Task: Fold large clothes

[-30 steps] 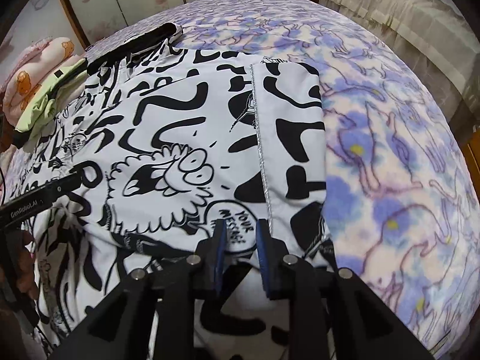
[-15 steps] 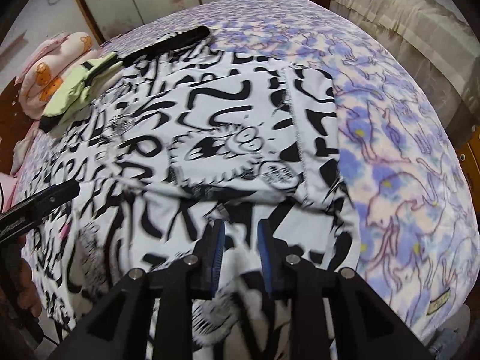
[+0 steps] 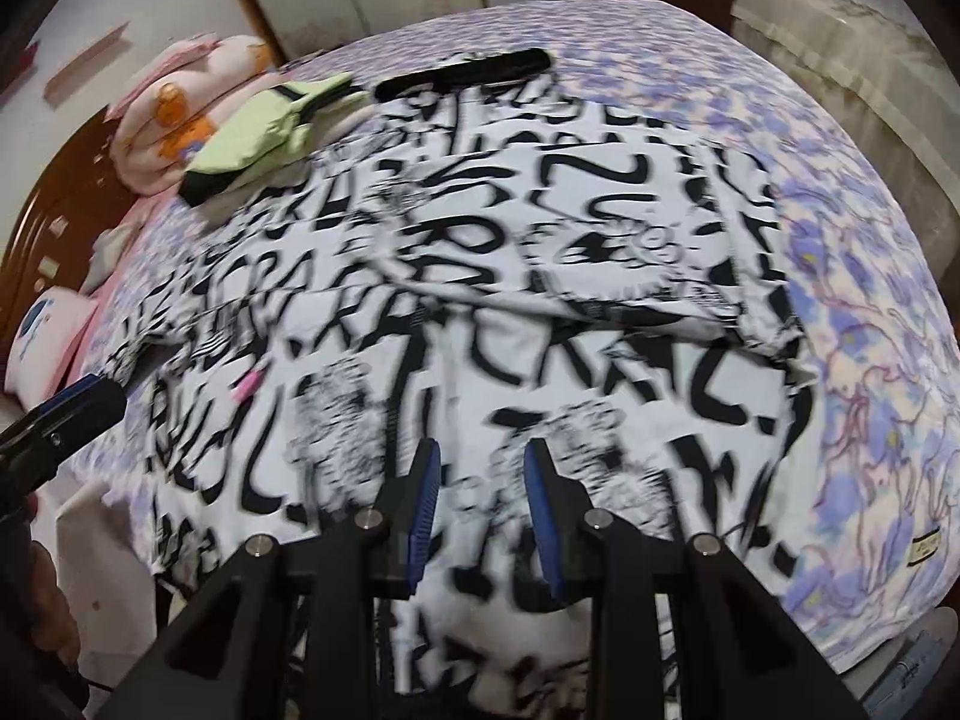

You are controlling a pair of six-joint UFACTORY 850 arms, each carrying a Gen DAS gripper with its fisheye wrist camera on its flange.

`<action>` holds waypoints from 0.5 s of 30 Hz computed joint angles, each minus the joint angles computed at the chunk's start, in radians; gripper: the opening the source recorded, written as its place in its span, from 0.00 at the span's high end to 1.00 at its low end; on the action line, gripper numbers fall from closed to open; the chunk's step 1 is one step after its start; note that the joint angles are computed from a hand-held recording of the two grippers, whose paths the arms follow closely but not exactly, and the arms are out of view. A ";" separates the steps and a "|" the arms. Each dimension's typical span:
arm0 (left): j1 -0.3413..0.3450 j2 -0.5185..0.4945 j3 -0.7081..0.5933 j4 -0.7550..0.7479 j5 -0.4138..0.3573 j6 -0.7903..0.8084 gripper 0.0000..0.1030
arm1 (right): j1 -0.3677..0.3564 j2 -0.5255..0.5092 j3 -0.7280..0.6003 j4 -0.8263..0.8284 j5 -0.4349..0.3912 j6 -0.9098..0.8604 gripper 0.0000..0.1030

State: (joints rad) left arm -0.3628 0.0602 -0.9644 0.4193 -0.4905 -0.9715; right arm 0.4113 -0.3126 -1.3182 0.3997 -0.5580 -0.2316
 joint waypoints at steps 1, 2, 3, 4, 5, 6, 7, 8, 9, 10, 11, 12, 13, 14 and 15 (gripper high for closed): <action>0.012 0.020 0.016 -0.009 -0.011 0.003 0.09 | 0.010 0.006 0.003 0.005 0.001 -0.003 0.72; 0.025 0.034 0.029 -0.023 -0.012 0.015 0.09 | 0.020 0.010 0.004 0.012 0.000 -0.007 0.72; 0.045 0.057 0.049 -0.045 -0.014 0.030 0.09 | 0.032 0.014 0.005 0.017 -0.001 -0.009 0.72; 0.065 0.078 0.066 -0.074 -0.014 0.054 0.09 | 0.041 0.016 0.003 0.019 -0.002 -0.010 0.72; 0.093 0.103 0.085 -0.120 -0.010 0.098 0.09 | 0.053 0.017 -0.002 0.024 -0.004 -0.013 0.72; 0.110 0.119 0.098 -0.150 -0.009 0.126 0.09 | 0.064 0.017 -0.007 0.028 -0.005 -0.019 0.72; 0.142 0.144 0.114 -0.196 -0.006 0.170 0.09 | 0.075 0.015 -0.015 0.025 -0.005 -0.016 0.72; 0.175 0.168 0.129 -0.236 -0.005 0.206 0.09 | 0.087 0.012 -0.025 0.018 -0.005 -0.013 0.72; 0.195 0.182 0.138 -0.256 -0.005 0.225 0.09 | 0.103 0.004 -0.042 0.015 -0.008 -0.016 0.72; 0.235 0.207 0.151 -0.291 -0.006 0.266 0.09 | 0.112 -0.004 -0.058 0.014 -0.011 -0.020 0.72; 0.264 0.225 0.160 -0.310 -0.007 0.289 0.09 | 0.126 -0.016 -0.081 0.014 -0.018 -0.024 0.72; 0.286 0.234 0.163 -0.324 -0.009 0.308 0.09 | 0.138 -0.028 -0.105 0.015 -0.023 -0.028 0.72; 0.326 0.249 0.169 -0.359 -0.013 0.349 0.09 | 0.148 -0.040 -0.126 0.014 -0.027 -0.028 0.72; 0.367 0.258 0.173 -0.405 -0.016 0.396 0.09 | 0.162 -0.058 -0.159 0.010 -0.034 -0.026 0.72; 0.407 0.263 0.174 -0.457 -0.019 0.450 0.09 | 0.174 -0.075 -0.192 0.007 -0.041 -0.024 0.72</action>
State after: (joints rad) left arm 0.0440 0.3233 -0.7904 -0.0373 -0.5098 -0.5220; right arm 0.5856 -0.3877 -1.5098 0.4069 -0.5987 -0.2557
